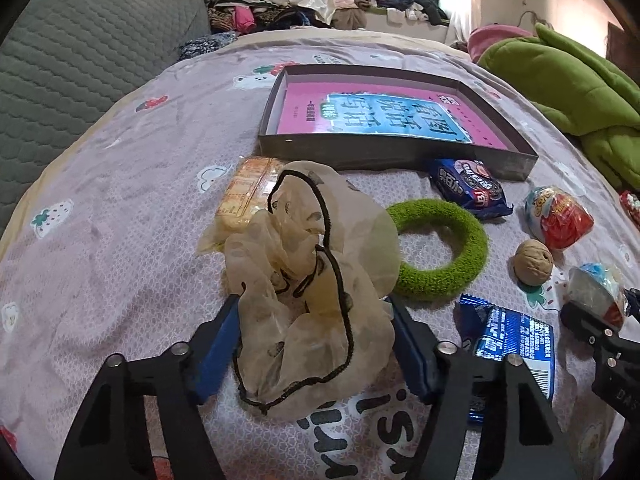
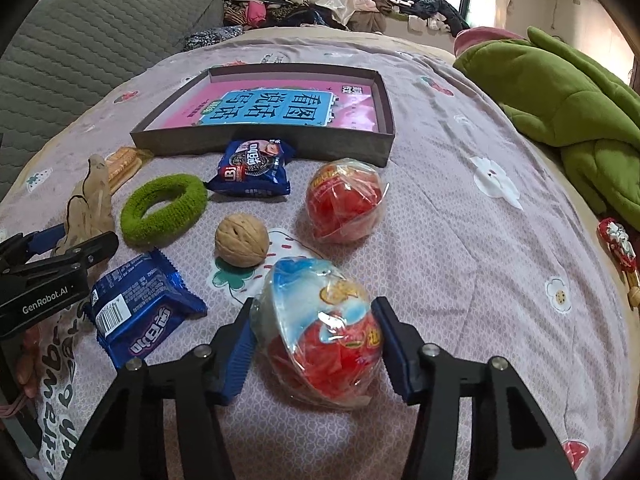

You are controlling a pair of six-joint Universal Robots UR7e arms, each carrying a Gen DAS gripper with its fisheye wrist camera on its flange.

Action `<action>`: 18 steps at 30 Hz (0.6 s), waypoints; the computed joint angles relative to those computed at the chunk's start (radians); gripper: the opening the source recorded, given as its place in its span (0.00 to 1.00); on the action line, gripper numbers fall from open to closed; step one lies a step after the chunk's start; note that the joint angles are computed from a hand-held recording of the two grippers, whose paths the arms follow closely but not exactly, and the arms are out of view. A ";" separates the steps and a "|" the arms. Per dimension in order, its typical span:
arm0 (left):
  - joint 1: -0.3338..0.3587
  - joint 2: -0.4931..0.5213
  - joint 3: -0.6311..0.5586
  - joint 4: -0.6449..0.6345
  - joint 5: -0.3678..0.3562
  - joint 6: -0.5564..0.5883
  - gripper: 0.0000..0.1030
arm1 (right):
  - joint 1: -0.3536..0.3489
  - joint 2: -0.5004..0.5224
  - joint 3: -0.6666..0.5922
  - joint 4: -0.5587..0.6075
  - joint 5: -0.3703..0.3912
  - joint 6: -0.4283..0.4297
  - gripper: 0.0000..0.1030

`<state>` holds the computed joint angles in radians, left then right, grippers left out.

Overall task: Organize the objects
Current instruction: 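Close left tool on beige mesh scrunchie while right tool grasps wrapped red egg toy, then lift and carry both held items over the pink box tray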

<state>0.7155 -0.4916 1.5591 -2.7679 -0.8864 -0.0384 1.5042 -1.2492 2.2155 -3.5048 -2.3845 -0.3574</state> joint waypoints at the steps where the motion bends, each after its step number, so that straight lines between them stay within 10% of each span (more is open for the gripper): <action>1: -0.001 0.000 -0.001 0.001 -0.001 0.003 0.61 | 0.001 0.001 0.000 -0.001 -0.003 -0.001 0.55; 10: 0.007 -0.013 0.002 0.000 -0.058 0.009 0.27 | 0.009 -0.008 0.009 -0.003 0.016 0.004 0.54; 18: 0.012 -0.023 0.006 0.003 -0.087 -0.002 0.16 | 0.005 -0.032 0.022 0.017 0.043 0.027 0.53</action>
